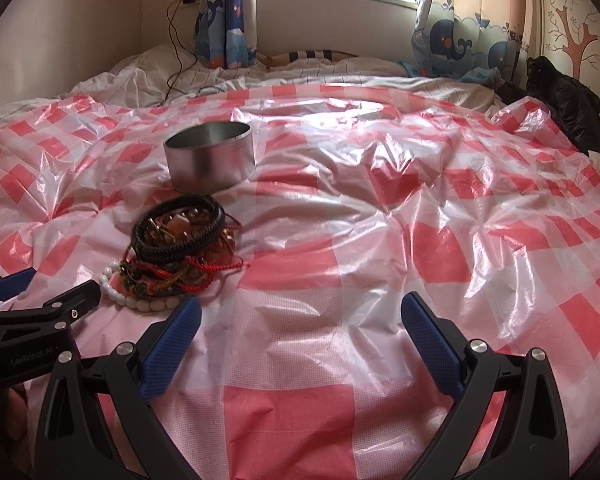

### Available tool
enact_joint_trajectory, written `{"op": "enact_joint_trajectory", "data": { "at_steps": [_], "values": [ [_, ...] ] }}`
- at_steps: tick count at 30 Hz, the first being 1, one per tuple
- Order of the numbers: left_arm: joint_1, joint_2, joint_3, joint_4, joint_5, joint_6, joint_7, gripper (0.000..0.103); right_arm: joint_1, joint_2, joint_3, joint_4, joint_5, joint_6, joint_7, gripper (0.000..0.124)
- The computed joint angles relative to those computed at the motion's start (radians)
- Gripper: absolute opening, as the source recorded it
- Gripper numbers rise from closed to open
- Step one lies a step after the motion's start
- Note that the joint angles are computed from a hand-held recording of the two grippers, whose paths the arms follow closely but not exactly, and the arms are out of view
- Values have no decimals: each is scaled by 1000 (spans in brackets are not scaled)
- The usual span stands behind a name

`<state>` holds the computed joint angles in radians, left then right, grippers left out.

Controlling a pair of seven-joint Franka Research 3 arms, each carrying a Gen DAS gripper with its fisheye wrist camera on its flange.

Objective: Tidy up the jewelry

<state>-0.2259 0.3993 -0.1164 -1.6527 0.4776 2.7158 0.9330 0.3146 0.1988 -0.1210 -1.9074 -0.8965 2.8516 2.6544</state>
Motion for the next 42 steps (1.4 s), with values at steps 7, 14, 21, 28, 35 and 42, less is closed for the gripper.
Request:
{"op": "enact_joint_trajectory", "data": {
  "at_steps": [7,14,21,28,35,42],
  "values": [
    [13,-27,23,4,30,82,4,96,-100,7,71,28,177,141,-291,96],
    [49,-18,-1,23,-49,56,12,96,-327,161,383,261,782,-86,-1020,48],
    [51,-25,-13,15,-60,72,42,96,-336,272,396,429,998,-255,-1190,34],
    [47,-14,-30,24,-104,55,101,96,-249,324,302,516,1034,-334,-1222,14],
    [48,-9,-39,28,-128,55,137,96,-217,279,243,457,1171,-241,-1267,8],
    [149,28,-194,66,-341,78,443,96,-179,235,151,409,1245,-145,-1224,8]
  ]
}}
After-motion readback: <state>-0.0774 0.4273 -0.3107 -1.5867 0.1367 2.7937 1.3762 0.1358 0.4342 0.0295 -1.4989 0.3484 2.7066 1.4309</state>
